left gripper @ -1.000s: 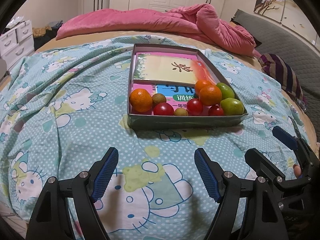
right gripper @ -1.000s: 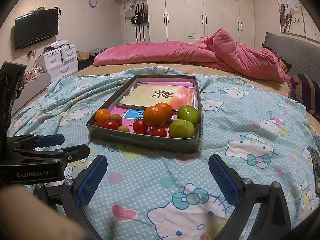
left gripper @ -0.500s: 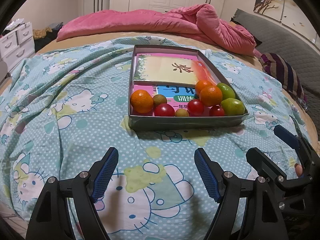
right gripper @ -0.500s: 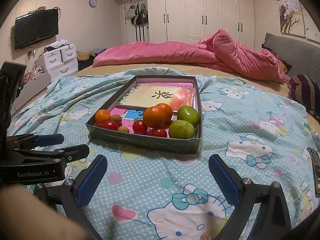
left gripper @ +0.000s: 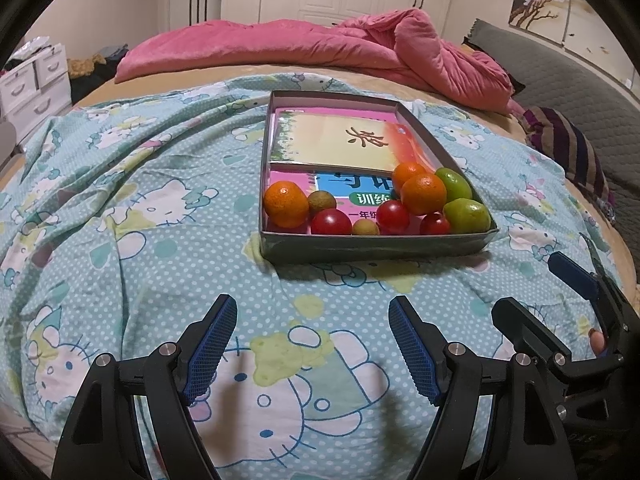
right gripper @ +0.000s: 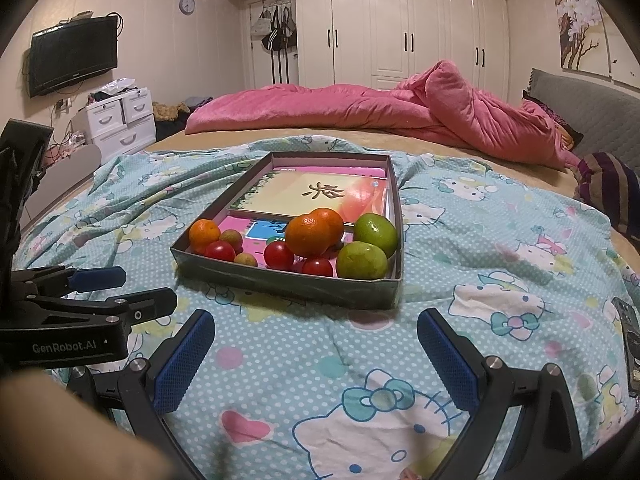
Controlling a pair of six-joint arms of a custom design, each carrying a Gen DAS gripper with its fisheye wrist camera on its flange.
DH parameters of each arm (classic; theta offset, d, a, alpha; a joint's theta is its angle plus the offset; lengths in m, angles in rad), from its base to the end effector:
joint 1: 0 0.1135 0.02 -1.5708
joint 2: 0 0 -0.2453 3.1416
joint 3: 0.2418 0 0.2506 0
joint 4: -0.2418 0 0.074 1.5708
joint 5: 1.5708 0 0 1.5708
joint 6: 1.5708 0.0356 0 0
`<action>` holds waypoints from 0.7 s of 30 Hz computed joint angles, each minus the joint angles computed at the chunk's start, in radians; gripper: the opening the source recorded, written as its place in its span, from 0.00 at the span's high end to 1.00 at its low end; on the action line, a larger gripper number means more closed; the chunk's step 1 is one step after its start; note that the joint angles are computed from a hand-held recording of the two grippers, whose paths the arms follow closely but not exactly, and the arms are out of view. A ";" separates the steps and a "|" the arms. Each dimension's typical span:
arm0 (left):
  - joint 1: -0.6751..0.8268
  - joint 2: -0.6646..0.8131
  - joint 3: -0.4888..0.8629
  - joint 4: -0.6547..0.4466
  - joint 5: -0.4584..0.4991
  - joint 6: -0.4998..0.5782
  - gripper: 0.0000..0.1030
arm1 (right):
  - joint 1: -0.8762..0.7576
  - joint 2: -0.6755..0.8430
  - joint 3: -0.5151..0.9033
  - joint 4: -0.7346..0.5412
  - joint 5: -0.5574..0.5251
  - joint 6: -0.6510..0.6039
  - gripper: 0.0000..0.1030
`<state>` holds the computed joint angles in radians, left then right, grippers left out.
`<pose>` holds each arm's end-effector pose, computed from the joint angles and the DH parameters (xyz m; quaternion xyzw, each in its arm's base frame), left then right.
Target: Organize fruits
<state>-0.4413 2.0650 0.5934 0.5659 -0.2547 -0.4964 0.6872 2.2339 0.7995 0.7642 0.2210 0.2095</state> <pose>0.2634 -0.1145 0.0079 -0.0673 0.9361 -0.0392 0.3431 0.2745 0.2152 0.0064 -0.1651 0.8808 0.0980 0.4329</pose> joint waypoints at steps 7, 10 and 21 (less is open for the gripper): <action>0.000 -0.003 -0.001 -0.002 0.001 0.006 0.23 | 0.004 0.002 0.004 -0.007 0.003 -0.004 0.01; -0.002 -0.003 -0.001 -0.004 -0.001 0.005 0.23 | 0.005 0.001 0.006 -0.011 0.007 -0.004 0.01; -0.003 -0.003 0.008 -0.021 -0.004 0.008 0.23 | 0.007 0.003 0.009 -0.015 0.009 -0.004 0.01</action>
